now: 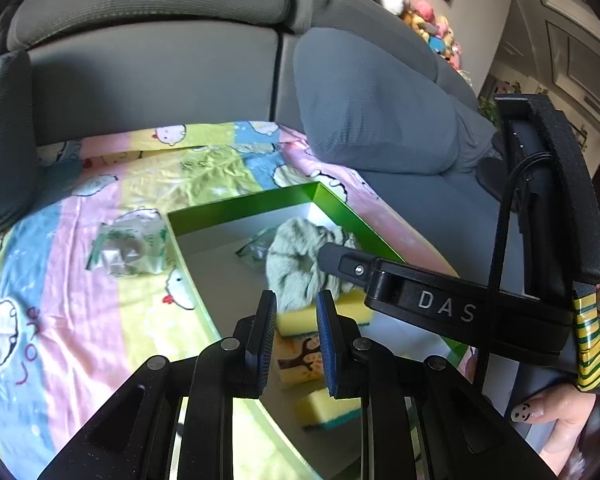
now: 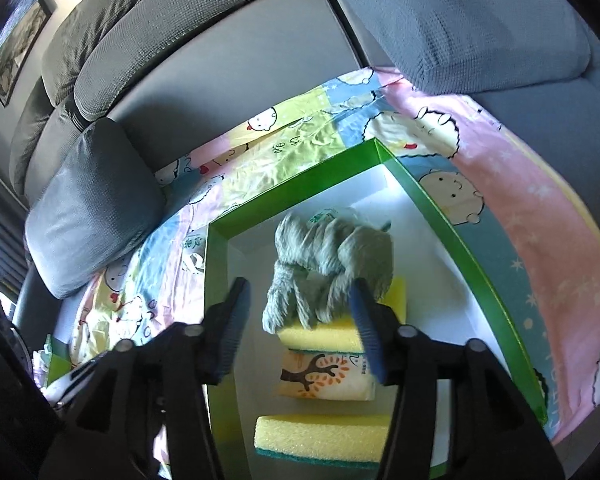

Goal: Organize objects
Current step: 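Lower the cloth onto the sponges and open the right tool, then move the right tool to the clear green-printed plastic bag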

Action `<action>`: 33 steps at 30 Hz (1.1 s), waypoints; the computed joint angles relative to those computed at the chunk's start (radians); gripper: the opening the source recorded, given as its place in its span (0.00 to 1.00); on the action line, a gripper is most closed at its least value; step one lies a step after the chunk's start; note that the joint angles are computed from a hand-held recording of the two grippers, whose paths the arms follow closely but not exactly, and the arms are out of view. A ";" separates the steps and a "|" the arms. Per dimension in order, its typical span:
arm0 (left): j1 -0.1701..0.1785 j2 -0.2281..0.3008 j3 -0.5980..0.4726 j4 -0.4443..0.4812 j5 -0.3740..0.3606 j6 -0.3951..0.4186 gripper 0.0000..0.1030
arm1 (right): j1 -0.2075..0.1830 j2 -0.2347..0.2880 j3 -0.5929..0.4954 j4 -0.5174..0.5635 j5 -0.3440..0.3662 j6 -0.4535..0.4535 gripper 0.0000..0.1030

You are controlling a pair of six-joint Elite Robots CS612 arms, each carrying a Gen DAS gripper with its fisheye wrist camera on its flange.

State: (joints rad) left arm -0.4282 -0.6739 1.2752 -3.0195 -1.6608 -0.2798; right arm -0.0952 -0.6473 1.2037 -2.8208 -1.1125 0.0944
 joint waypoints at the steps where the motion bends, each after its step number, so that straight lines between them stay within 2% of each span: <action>1: 0.002 -0.005 0.008 -0.009 -0.006 -0.002 0.20 | 0.003 -0.004 0.007 -0.017 -0.013 -0.004 0.58; 4: 0.008 -0.017 0.028 -0.026 -0.022 -0.002 0.20 | 0.009 -0.017 0.025 -0.054 -0.030 -0.012 0.58; 6: 0.011 -0.028 0.043 -0.025 -0.023 0.007 0.20 | 0.012 -0.023 0.033 -0.073 -0.043 -0.012 0.66; 8: 0.016 -0.040 0.061 -0.031 -0.022 0.014 0.23 | 0.018 -0.028 0.041 -0.091 -0.065 -0.017 0.69; 10: 0.022 -0.051 0.082 -0.057 -0.010 0.004 0.33 | 0.025 -0.034 0.048 -0.104 -0.093 -0.029 0.69; 12: 0.030 -0.062 0.102 -0.077 0.003 -0.002 0.52 | 0.030 -0.037 0.052 -0.114 -0.105 -0.039 0.71; 14: 0.039 -0.072 0.121 -0.096 0.009 -0.003 0.65 | 0.034 -0.038 0.052 -0.117 -0.108 -0.050 0.73; 15: 0.044 -0.077 0.132 -0.106 0.010 -0.002 0.68 | 0.036 -0.039 0.052 -0.116 -0.109 -0.055 0.74; 17: 0.055 -0.087 0.153 -0.118 0.012 -0.002 0.68 | 0.042 -0.038 0.050 -0.115 -0.115 -0.067 0.82; 24: 0.101 -0.109 0.198 -0.120 0.044 -0.039 0.70 | 0.070 -0.029 0.035 -0.107 -0.124 -0.116 0.82; 26: 0.112 -0.110 0.212 -0.117 0.068 -0.048 0.71 | 0.083 -0.023 0.033 -0.139 -0.139 -0.126 0.83; 30: 0.142 -0.096 0.222 -0.098 0.049 -0.079 0.71 | 0.112 -0.012 0.023 -0.183 -0.160 -0.162 0.83; 33: 0.168 -0.075 0.214 -0.106 0.002 -0.133 0.71 | 0.136 0.001 0.011 -0.213 -0.212 -0.175 0.83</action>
